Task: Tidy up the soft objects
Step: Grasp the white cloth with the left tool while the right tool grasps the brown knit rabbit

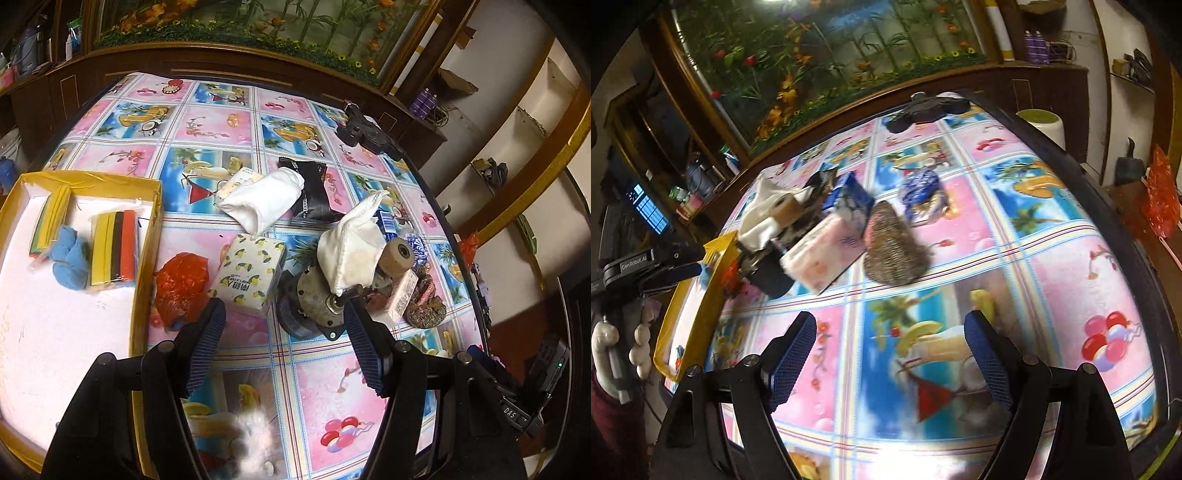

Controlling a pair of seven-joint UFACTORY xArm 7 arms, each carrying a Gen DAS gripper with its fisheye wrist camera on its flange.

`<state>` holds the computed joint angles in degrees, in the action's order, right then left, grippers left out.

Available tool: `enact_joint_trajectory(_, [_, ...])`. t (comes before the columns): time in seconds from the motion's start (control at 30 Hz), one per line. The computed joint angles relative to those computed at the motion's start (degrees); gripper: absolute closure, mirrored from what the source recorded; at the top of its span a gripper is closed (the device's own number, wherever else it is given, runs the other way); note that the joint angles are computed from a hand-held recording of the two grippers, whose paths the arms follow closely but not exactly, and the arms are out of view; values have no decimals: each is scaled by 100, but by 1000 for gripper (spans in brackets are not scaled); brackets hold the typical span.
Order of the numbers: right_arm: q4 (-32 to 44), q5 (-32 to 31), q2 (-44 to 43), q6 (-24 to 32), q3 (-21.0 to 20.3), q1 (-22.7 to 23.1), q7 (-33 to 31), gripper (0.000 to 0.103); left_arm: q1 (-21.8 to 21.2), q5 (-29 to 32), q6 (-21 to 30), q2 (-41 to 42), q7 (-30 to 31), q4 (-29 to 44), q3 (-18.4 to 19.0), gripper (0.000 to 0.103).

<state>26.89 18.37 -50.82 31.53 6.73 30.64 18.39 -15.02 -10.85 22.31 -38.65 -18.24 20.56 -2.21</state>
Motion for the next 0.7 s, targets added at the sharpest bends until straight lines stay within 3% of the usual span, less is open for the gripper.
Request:
enact_joint_trajectory(0.4, [495,383,1356,-722,-454,193,-692,20,-236,-102,-439,1125,230,701,7,38])
enact_joint_trajectory(0.7, [1370,781,2708,-845,-434,118,-1309,19,-152,-212,-527,2084,356,1334,-52,38])
